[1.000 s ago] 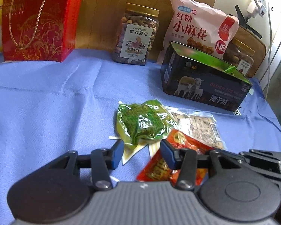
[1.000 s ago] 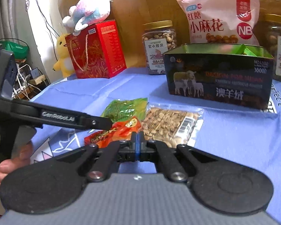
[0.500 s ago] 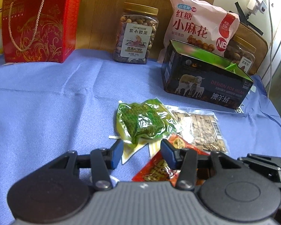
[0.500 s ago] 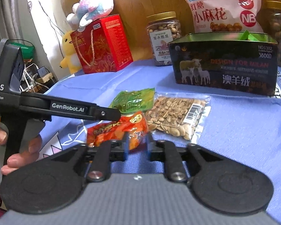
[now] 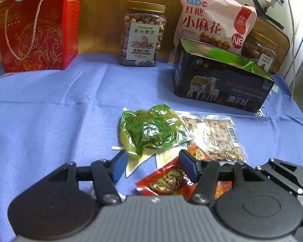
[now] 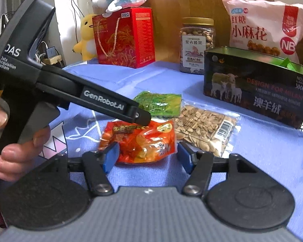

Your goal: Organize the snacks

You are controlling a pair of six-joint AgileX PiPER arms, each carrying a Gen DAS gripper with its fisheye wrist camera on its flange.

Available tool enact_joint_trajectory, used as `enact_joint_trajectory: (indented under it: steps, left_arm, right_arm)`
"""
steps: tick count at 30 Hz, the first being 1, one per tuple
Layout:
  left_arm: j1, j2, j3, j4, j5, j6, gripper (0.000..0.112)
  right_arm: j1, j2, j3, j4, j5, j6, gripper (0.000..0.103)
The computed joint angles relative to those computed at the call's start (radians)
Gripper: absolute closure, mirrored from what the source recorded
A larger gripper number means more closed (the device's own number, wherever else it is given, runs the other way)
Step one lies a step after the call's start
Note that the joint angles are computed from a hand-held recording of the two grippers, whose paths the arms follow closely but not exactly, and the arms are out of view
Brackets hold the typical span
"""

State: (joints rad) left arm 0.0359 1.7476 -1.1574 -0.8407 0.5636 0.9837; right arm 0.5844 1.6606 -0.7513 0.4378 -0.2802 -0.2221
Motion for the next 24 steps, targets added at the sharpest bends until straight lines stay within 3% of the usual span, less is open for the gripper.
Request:
enact_joint_trajectory:
  steps: [5, 11, 17, 19, 21, 24]
  left_arm:
    - [-0.009, -0.001, -0.003, 0.028, -0.010, -0.030, 0.055]
    - [-0.021, 0.002, -0.012, 0.066, -0.017, -0.071, 0.054]
    - [-0.048, 0.010, -0.034, 0.143, -0.022, -0.155, 0.046]
    - [-0.059, 0.017, -0.050, 0.178, -0.020, -0.197, 0.041]
    - [-0.069, 0.021, -0.055, 0.196, -0.022, -0.216, 0.036]
    - [-0.087, 0.017, -0.045, 0.223, -0.048, -0.235, 0.035]
  right_arm:
    - [0.017, 0.002, 0.003, 0.060, -0.023, -0.072, 0.039]
    - [0.060, 0.001, 0.021, 0.153, -0.087, -0.187, 0.053]
    - [0.065, -0.003, 0.030, 0.140, -0.101, -0.179, 0.062]
    - [0.068, -0.005, 0.034, 0.151, -0.111, -0.183, 0.066]
    - [0.066, -0.005, 0.032, 0.179, -0.109, -0.193, 0.083]
    - [0.055, -0.005, 0.030, 0.153, -0.095, -0.154, 0.089]
